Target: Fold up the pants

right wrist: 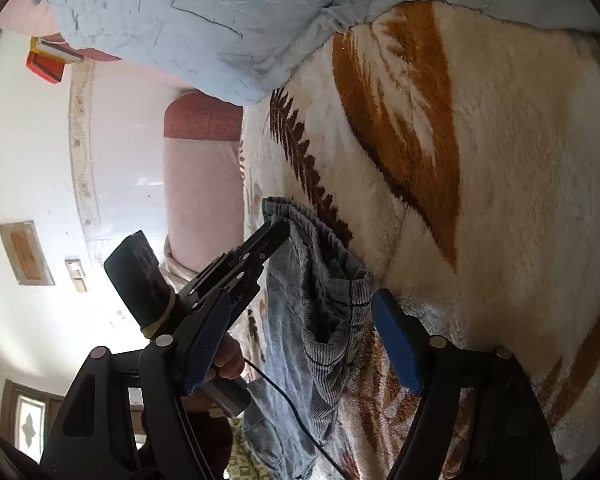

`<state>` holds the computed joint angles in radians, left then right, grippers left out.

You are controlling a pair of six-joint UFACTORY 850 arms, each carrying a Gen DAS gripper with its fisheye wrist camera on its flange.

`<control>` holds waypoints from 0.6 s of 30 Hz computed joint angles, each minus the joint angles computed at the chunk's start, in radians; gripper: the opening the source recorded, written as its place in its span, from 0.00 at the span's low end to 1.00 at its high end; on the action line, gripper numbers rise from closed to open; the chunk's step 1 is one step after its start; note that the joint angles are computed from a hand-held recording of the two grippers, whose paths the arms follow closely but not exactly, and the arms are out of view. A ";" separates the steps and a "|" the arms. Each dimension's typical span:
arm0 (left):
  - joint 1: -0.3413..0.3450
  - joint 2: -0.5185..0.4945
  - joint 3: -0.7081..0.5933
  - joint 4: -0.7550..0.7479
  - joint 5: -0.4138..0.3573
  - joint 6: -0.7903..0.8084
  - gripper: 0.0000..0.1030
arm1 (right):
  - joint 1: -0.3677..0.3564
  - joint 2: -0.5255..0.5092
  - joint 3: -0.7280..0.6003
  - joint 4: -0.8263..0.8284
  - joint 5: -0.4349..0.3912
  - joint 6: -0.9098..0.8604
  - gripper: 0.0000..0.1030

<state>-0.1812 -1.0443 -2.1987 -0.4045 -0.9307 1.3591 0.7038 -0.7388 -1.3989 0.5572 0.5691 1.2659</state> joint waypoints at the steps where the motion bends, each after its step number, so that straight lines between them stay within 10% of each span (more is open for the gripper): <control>1: 0.000 0.004 0.005 -0.001 0.006 0.004 0.14 | -0.002 0.002 0.005 -0.015 0.005 0.013 0.71; 9: 0.013 -0.054 -0.139 -0.057 -0.060 -0.051 0.12 | -0.009 0.006 0.017 -0.063 0.011 0.044 0.71; 18: 0.014 -0.016 -0.037 -0.070 0.039 -0.029 0.16 | -0.005 -0.006 -0.027 -0.027 -0.046 -0.024 0.73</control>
<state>-0.1673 -1.0601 -2.2358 -0.4741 -0.8922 1.3305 0.6984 -0.7446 -1.4257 0.5302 0.5228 1.2420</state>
